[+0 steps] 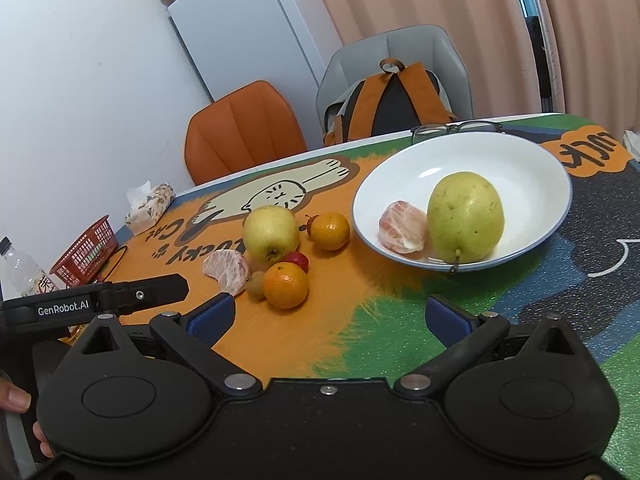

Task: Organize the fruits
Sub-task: 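Move the right gripper to a mandarin orange and close on it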

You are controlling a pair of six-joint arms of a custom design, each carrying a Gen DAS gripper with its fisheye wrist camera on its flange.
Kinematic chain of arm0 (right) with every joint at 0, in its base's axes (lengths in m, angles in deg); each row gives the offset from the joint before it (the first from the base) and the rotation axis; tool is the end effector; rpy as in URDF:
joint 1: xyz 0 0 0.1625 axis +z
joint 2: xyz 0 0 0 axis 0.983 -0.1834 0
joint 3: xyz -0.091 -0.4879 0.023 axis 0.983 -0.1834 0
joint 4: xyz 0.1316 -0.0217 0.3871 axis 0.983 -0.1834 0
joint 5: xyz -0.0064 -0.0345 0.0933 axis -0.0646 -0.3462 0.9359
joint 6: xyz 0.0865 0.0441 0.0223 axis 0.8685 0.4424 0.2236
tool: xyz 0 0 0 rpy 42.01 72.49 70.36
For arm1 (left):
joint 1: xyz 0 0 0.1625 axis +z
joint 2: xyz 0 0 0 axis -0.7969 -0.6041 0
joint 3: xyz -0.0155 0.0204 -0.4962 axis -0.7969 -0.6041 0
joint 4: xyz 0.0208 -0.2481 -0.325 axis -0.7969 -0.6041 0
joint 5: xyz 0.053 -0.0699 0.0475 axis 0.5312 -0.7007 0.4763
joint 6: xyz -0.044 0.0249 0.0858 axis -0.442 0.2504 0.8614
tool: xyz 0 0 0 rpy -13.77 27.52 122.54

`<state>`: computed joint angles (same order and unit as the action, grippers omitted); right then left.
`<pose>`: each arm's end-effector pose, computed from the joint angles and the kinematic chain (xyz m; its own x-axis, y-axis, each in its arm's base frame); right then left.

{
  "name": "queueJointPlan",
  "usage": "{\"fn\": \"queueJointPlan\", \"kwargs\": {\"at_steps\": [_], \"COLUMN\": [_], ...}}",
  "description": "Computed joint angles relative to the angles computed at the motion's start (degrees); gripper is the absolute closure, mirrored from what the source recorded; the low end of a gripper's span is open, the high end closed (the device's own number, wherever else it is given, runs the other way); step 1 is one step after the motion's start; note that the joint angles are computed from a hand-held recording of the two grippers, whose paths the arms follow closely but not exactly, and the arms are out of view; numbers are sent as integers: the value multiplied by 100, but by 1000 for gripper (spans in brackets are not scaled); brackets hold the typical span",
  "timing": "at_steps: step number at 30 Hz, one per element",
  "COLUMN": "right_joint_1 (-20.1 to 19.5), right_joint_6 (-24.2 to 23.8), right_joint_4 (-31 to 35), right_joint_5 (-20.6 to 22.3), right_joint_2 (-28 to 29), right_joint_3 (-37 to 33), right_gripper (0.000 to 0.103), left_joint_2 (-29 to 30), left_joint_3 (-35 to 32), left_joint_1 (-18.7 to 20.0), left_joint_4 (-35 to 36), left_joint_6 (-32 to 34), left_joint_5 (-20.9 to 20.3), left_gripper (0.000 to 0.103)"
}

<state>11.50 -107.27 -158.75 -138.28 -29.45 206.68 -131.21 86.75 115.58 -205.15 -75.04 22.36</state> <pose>0.1275 -0.5796 0.0553 -0.9168 -0.1353 0.3756 -0.3732 0.6246 -0.6860 -0.0901 -0.5874 0.1330 -0.8253 0.1772 -0.5361 0.5080 0.6476 -0.5680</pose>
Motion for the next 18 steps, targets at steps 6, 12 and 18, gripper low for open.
{"fn": "queueJointPlan", "kwargs": {"at_steps": [6,12,18], "right_joint_1": [23,34,64], "right_joint_6": [-14,126,123], "right_joint_4": [172,550,928], "right_joint_5": [-63,-177,-74], "right_joint_2": [88,148,200], "right_joint_3": [-170,-418,-628], "right_gripper": [1,16,26], "left_joint_2": [-10,43,105], "left_joint_3": [-137,-299,-444], "left_joint_1": [150,242,307], "left_joint_4": [50,12,-38], "left_joint_6": [-27,-5,21], "left_joint_5": [-55,-35,19], "left_gripper": [7,8,9]}}
